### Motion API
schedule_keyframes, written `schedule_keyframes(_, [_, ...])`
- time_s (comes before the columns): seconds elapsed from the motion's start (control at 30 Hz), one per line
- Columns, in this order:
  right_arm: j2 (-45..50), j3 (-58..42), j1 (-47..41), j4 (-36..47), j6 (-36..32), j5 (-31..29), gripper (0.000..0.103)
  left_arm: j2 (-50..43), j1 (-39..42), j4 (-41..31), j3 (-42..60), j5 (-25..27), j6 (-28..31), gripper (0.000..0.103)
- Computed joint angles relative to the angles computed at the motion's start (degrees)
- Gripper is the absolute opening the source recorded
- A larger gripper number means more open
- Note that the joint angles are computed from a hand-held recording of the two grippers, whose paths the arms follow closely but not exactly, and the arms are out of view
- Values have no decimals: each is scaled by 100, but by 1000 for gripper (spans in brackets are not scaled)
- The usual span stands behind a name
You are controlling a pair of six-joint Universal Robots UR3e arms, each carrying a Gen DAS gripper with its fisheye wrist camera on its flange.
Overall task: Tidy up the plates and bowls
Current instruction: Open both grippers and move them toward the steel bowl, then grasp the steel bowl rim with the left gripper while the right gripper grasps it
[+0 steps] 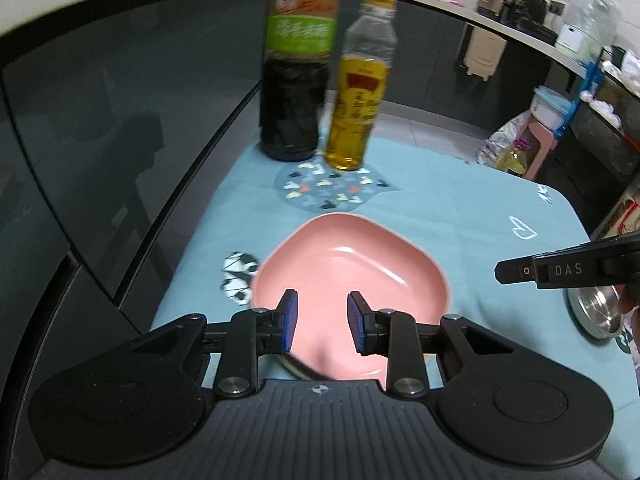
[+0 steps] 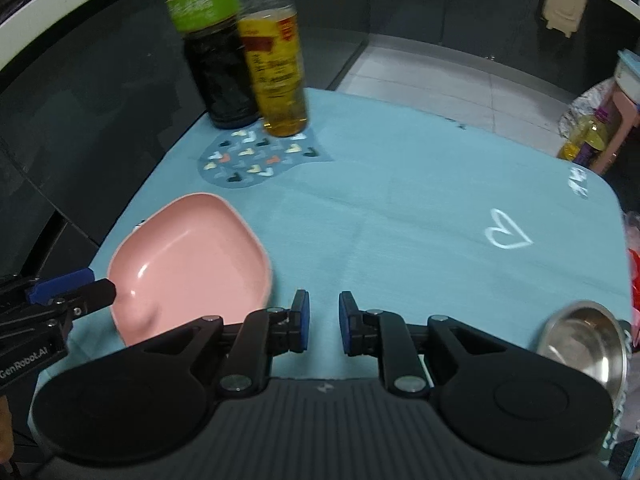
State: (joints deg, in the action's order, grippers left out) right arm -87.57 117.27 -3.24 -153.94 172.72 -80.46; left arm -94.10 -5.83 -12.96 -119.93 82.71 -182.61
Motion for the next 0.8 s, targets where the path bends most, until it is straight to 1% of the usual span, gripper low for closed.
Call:
schedule_keyframes(0.17, [-710, 790, -828, -92, -222, 338, 4, -322, -674, -185, 538, 374, -159, 26])
schedule_keyframes(0.27, [-1364, 1386, -1566, 6, -524, 796, 4, -707, -1149, -538, 1103, 640, -316, 26])
schedule_keyframes(0.4, [-2087, 1960, -2430, 267, -985, 1159, 4, -1149, -1580, -847, 1718, 737, -497, 26])
schedule_keyframes(0.47, [-2385, 2127, -2826, 483, -1188, 1257, 4, -1359, -1775, -934, 2000, 775, -590, 26])
schedule_keyframes(0.6, [-3220, 2473, -3845, 1082, -1797, 1703, 5, -1760, -2122, -1241, 2609, 876, -716, 26])
schedule_keyframes(0.7, [-3758, 2627, -4619, 1703, -2273, 2066, 6, -2040, -2305, -1469, 3061, 805, -809, 26])
schedule_keyframes(0.8, [-4074, 2718, -5153, 2128, -2642, 2199, 7, -2293, -2471, -1596, 3441, 791, -887, 26])
